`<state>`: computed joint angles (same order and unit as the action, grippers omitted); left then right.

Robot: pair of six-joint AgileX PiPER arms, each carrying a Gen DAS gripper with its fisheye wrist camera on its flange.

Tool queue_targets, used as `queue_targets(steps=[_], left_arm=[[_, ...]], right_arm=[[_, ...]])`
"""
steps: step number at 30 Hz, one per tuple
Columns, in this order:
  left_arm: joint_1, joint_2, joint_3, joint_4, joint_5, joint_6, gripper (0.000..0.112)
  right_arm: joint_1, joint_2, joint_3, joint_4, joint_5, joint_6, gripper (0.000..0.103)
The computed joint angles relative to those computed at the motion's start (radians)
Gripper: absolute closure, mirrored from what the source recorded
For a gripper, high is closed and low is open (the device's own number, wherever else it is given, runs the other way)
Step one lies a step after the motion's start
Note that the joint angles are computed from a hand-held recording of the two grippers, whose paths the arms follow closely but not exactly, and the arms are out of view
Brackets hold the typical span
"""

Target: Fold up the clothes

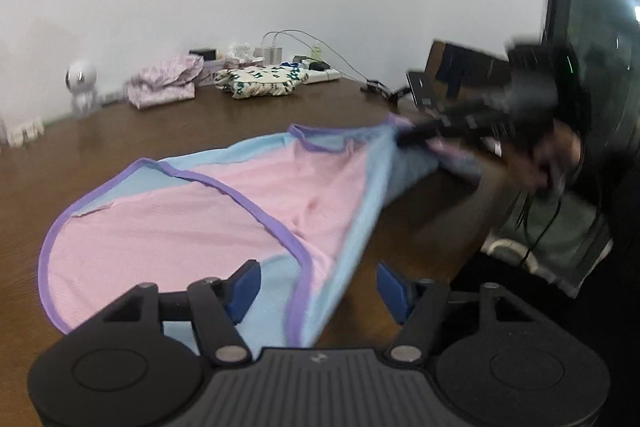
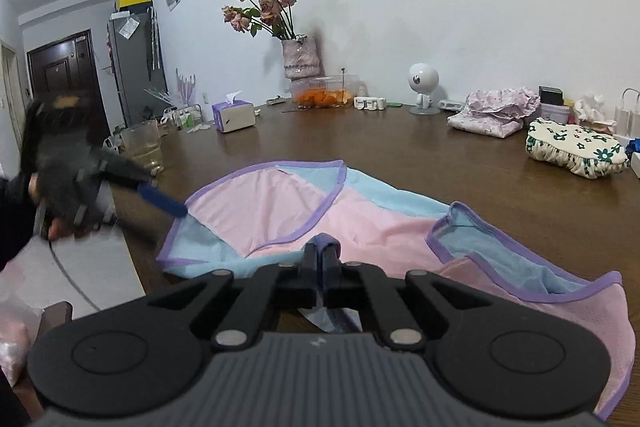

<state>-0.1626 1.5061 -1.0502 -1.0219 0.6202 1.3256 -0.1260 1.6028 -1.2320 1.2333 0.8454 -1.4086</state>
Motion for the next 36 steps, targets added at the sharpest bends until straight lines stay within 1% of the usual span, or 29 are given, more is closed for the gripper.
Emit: queue_targets(steps=[1, 2, 3, 4, 5, 7, 13, 15, 18, 20, 22, 23, 24, 25, 26, 27, 28, 29, 30, 31, 32, 33, 34, 35, 36], left_arm=[[-0.034, -0.012, 0.025, 0.031, -0.054, -0.002, 0.049], [-0.045, -0.004, 0.026, 0.057, -0.069, -0.012, 0.050], [-0.055, 0.003, 0.027, 0.084, -0.083, -0.024, 0.053], [-0.066, 0.011, 0.028, 0.113, -0.097, -0.037, 0.066], [-0.067, 0.021, 0.027, 0.124, -0.098, -0.038, 0.083], [-0.008, 0.057, -0.008, 0.067, -0.019, -0.042, 0.109], [0.086, 0.091, -0.083, 0.044, 0.038, -0.036, 0.110], [0.096, 0.115, -0.144, 0.043, 0.034, -0.039, 0.110], [0.091, 0.209, -0.322, 0.114, 0.061, -0.081, 0.110], [0.084, 0.287, -0.452, 0.169, 0.083, -0.121, 0.110], [0.075, 0.369, -0.585, 0.229, 0.097, -0.172, 0.110], [0.074, 0.411, -0.654, 0.267, 0.123, -0.223, 0.109], [0.073, 0.454, -0.730, 0.308, 0.157, -0.277, 0.108], [0.074, 0.493, -0.802, 0.355, 0.214, -0.329, 0.102], [0.075, 0.511, -0.833, 0.394, 0.235, -0.358, 0.100], [0.081, 0.504, -0.825, 0.421, 0.239, -0.376, 0.099], [0.088, 0.493, -0.807, 0.441, 0.236, -0.389, 0.095], [0.107, 0.465, -0.759, 0.422, 0.229, -0.382, 0.087], [0.127, 0.439, -0.713, 0.403, 0.225, -0.376, 0.081], [0.145, 0.410, -0.663, 0.390, 0.220, -0.370, 0.070], [0.159, 0.382, -0.611, 0.381, 0.208, -0.352, 0.062], [0.167, 0.356, -0.560, 0.384, 0.187, -0.335, 0.061], [0.169, 0.346, -0.534, 0.401, 0.171, -0.345, 0.061], [0.171, 0.343, -0.522, 0.422, 0.165, -0.371, 0.061], [0.172, 0.347, -0.520, 0.433, 0.161, -0.399, 0.061]], right_arm=[[0.001, 0.000, 0.000, 0.003, -0.001, 0.003, 0.101], [0.000, 0.000, 0.000, 0.007, 0.001, 0.005, 0.101], [-0.002, 0.001, -0.001, 0.012, 0.004, 0.007, 0.101], [-0.002, 0.000, -0.001, 0.013, 0.001, 0.007, 0.101], [0.000, -0.007, 0.003, 0.011, -0.009, 0.005, 0.101], [-0.001, -0.021, 0.017, 0.009, -0.027, -0.004, 0.101], [-0.031, -0.042, 0.058, 0.007, -0.007, -0.008, 0.101], [-0.038, -0.040, 0.058, 0.003, -0.010, -0.014, 0.101], [-0.035, 0.007, -0.012, -0.018, -0.001, 0.021, 0.101], [-0.007, 0.051, -0.079, -0.055, -0.029, 0.049, 0.101], [0.036, 0.102, -0.161, -0.140, -0.076, 0.133, 0.101], [0.056, 0.125, -0.200, -0.189, -0.095, 0.189, 0.101], [0.072, 0.161, -0.263, -0.273, -0.086, 0.284, 0.100], [0.086, 0.198, -0.319, -0.337, -0.076, 0.356, 0.094], [0.083, 0.196, -0.334, -0.378, -0.068, 0.388, 0.088], [0.075, 0.183, -0.324, -0.387, -0.075, 0.380, 0.084], [0.066, 0.171, -0.313, -0.393, -0.082, 0.368, 0.075], [0.057, 0.158, -0.302, -0.400, -0.090, 0.358, 0.059], [0.046, 0.146, -0.292, -0.402, -0.093, 0.342, 0.052], [0.000, 0.122, -0.270, -0.363, -0.057, 0.286, 0.047], [-0.064, 0.104, -0.256, -0.320, 0.016, 0.215, 0.045], [-0.130, 0.087, -0.241, -0.295, 0.095, 0.153, 0.042], [-0.175, 0.072, -0.226, -0.306, 0.149, 0.130, 0.035], [-0.217, 0.058, -0.214, -0.324, 0.199, 0.113, 0.033], [-0.240, 0.039, -0.185, -0.353, 0.213, 0.102, 0.033]])
